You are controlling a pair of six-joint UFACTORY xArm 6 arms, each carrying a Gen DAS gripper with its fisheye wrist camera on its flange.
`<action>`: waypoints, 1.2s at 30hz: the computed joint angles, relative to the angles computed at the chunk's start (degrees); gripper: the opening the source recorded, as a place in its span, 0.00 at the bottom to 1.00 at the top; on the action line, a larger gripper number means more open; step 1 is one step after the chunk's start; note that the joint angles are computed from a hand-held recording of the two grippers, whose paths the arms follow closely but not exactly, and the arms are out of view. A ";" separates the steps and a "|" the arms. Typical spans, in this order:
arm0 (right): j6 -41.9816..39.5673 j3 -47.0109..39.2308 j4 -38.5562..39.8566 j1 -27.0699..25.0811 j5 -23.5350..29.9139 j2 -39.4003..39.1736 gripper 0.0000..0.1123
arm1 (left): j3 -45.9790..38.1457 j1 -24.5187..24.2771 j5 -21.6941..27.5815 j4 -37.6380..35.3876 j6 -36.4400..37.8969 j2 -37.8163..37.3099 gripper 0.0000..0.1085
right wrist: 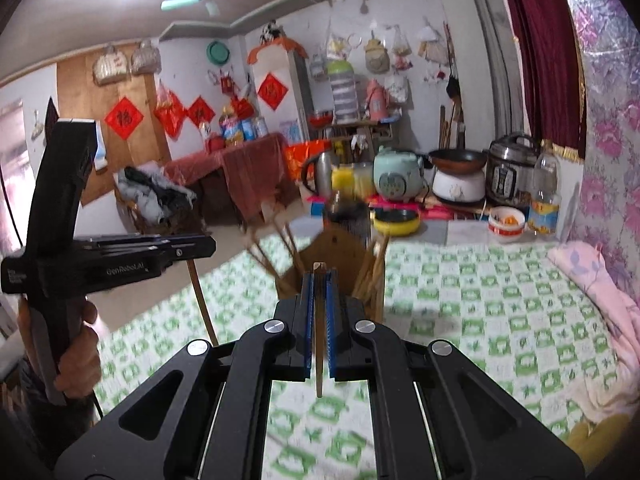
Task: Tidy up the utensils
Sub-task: 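Lift the chopstick with both grippers and lower it into the holder, then open both grippers to release the chopstick into the holder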
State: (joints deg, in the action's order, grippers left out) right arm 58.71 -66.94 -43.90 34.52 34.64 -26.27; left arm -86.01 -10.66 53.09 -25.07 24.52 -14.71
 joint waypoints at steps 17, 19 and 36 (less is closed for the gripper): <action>4.02 -17.21 -9.74 -4.63 -3.80 14.97 0.06 | -24.95 -2.81 -7.43 4.81 -9.82 18.30 0.05; 3.84 -16.95 -8.87 -5.62 -4.38 15.71 0.06 | -27.65 -3.47 -6.82 5.87 -10.50 20.85 0.05; 3.10 -17.79 -4.22 -10.61 -9.93 20.49 0.06 | -31.54 -2.69 -5.50 3.63 -11.41 28.51 0.05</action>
State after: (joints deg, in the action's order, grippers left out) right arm 61.81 -84.73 -48.12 23.90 24.71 -5.78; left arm -117.55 -13.34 47.59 -21.44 13.11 13.80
